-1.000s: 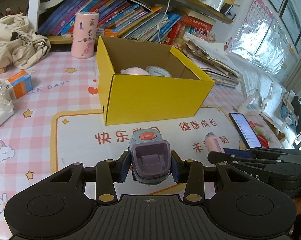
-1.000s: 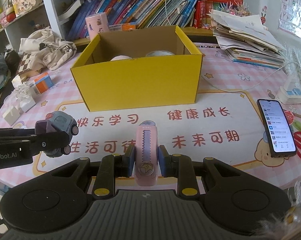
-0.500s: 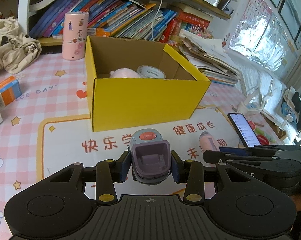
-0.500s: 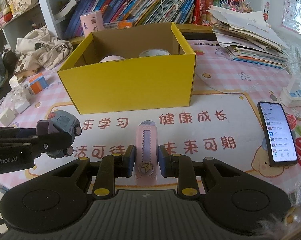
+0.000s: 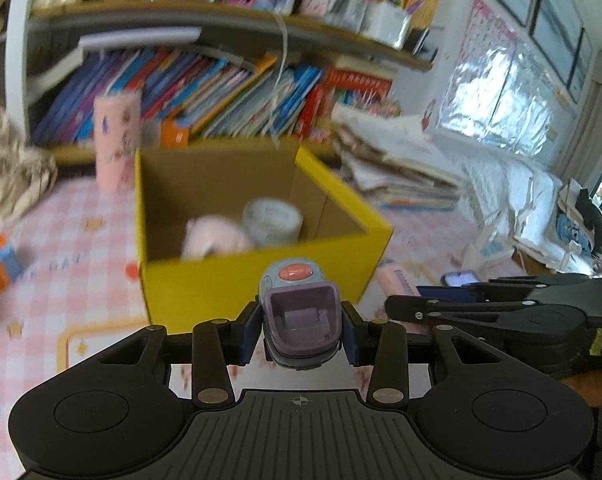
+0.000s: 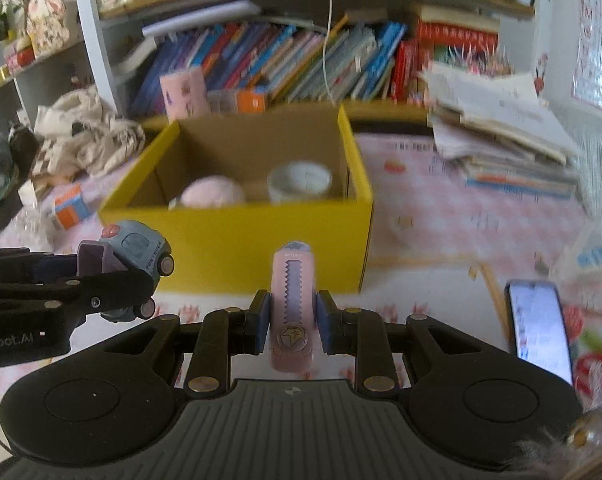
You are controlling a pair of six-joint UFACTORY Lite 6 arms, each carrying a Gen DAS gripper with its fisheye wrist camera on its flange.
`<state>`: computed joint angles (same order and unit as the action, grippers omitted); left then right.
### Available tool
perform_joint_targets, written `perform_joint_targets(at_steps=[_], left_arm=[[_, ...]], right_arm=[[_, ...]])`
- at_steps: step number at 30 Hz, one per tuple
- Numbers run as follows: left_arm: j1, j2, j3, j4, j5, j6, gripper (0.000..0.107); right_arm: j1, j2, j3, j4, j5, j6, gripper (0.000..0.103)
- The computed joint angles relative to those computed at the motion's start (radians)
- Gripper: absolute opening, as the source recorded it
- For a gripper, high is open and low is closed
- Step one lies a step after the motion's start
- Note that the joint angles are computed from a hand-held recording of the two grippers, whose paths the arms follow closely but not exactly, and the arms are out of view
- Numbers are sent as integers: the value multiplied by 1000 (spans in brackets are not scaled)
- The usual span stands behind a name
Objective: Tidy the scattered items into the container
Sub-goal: 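Lift and carry the toy car and pink stapler toward the yellow box with both grippers, then lower the toy car and stapler into the yellow box and open both grippers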
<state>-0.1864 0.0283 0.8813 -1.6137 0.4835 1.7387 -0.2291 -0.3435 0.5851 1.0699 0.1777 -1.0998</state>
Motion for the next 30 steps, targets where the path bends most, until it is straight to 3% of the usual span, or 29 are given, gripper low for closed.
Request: perform_joint_targets(at_steps=[7,15,19,30], left_arm=[[-55,56,126,-117,-62,77,40],[-107,211,330,-87,-215,21,40],[-126,308,441,91,-275,-156,40],[-186,533,699,948,-277,-955,40]], right_arm=[[-75,129,164,407,77,-474,23],[-122,358,410,461,163,-595,23],[-128,500,571,374,196,-528,23],[-88,897,1063,-69,329,-146,23]])
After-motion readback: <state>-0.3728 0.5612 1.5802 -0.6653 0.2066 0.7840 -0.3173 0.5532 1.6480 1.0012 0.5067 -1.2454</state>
